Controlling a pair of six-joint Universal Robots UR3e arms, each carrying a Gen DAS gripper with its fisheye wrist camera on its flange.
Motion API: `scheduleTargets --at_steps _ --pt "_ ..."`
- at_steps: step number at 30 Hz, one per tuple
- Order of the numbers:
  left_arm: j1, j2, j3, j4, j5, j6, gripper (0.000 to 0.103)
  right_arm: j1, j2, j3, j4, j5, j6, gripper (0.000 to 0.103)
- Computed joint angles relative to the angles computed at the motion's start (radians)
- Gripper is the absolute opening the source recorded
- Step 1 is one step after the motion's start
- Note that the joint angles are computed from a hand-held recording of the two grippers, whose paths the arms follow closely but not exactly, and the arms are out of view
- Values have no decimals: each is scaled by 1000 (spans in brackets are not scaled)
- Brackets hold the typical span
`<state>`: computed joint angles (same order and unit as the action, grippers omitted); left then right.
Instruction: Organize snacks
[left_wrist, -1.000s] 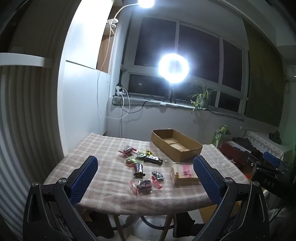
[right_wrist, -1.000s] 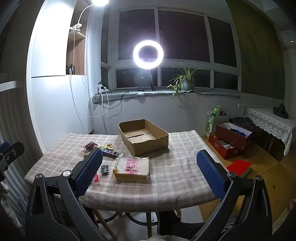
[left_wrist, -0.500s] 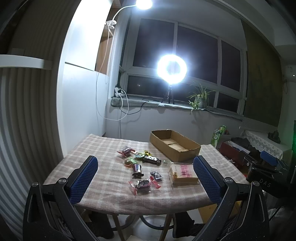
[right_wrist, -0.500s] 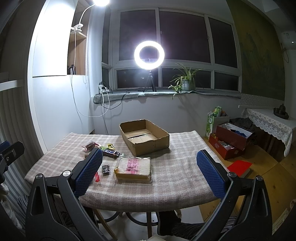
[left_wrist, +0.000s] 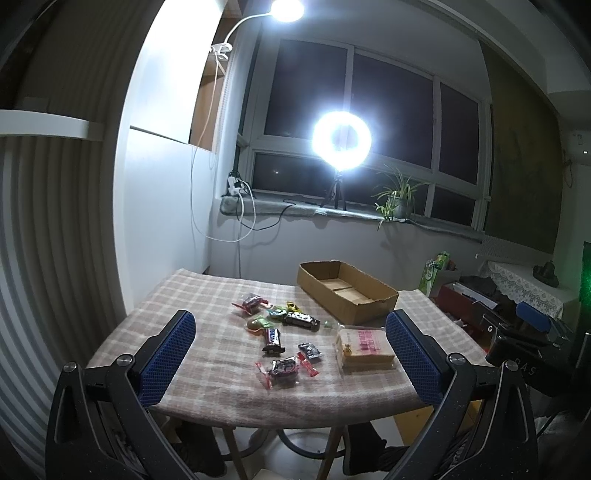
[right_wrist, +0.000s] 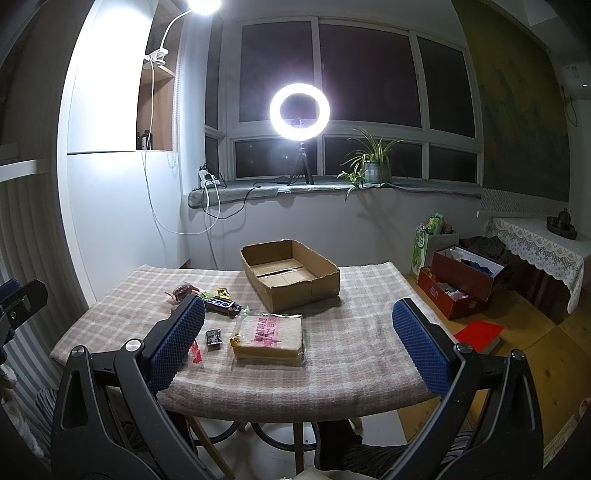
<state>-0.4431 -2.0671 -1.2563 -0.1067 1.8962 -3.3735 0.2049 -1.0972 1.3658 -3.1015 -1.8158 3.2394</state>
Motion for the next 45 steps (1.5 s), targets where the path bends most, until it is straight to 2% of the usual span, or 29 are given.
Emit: scheduleTargets --at_steps 32,45 --pt "-1 12 -30 24 -1 1 102 8 9 -18 6 -5 -3 103" --pt "23 12 -39 15 -29 -7 102 -7 89 -124 67 25 -14 103"
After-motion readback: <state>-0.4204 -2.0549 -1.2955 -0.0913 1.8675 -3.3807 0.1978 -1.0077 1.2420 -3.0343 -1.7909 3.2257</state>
